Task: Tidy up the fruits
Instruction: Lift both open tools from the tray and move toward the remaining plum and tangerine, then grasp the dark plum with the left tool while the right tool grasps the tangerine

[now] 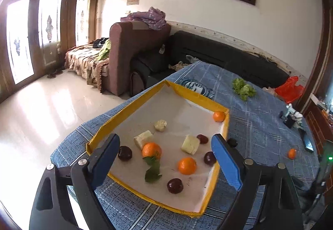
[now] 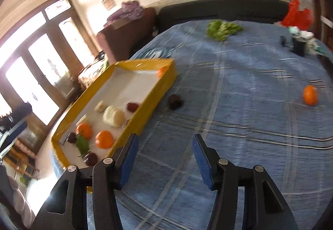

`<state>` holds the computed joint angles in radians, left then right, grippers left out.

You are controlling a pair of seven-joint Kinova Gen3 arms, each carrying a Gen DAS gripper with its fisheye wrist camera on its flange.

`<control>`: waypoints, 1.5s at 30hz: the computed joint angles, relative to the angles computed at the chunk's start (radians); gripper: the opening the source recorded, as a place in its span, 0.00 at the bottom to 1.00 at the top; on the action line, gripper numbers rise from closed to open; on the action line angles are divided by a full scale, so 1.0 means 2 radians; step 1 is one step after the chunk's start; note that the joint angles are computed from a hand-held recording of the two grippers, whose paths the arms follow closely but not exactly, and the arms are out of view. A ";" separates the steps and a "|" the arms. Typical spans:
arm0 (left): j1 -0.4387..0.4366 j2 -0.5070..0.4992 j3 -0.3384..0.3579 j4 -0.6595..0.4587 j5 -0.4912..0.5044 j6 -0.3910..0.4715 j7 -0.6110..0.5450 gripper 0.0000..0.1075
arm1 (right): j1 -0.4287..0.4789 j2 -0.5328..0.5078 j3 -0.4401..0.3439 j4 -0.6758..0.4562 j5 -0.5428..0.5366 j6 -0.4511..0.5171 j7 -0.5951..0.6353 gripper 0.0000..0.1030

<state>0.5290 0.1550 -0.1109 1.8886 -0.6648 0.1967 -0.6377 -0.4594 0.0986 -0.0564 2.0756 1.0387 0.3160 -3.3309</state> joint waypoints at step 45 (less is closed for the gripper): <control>-0.114 0.056 0.198 -0.029 0.369 0.012 -0.477 0.83 | 0.323 -0.046 -0.135 0.023 -0.276 -0.003 0.356 0.53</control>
<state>0.3011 0.2666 0.2853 1.8314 0.0736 0.2203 -1.5925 0.1866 0.0067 -0.3264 2.1216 0.4869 0.3095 -2.6180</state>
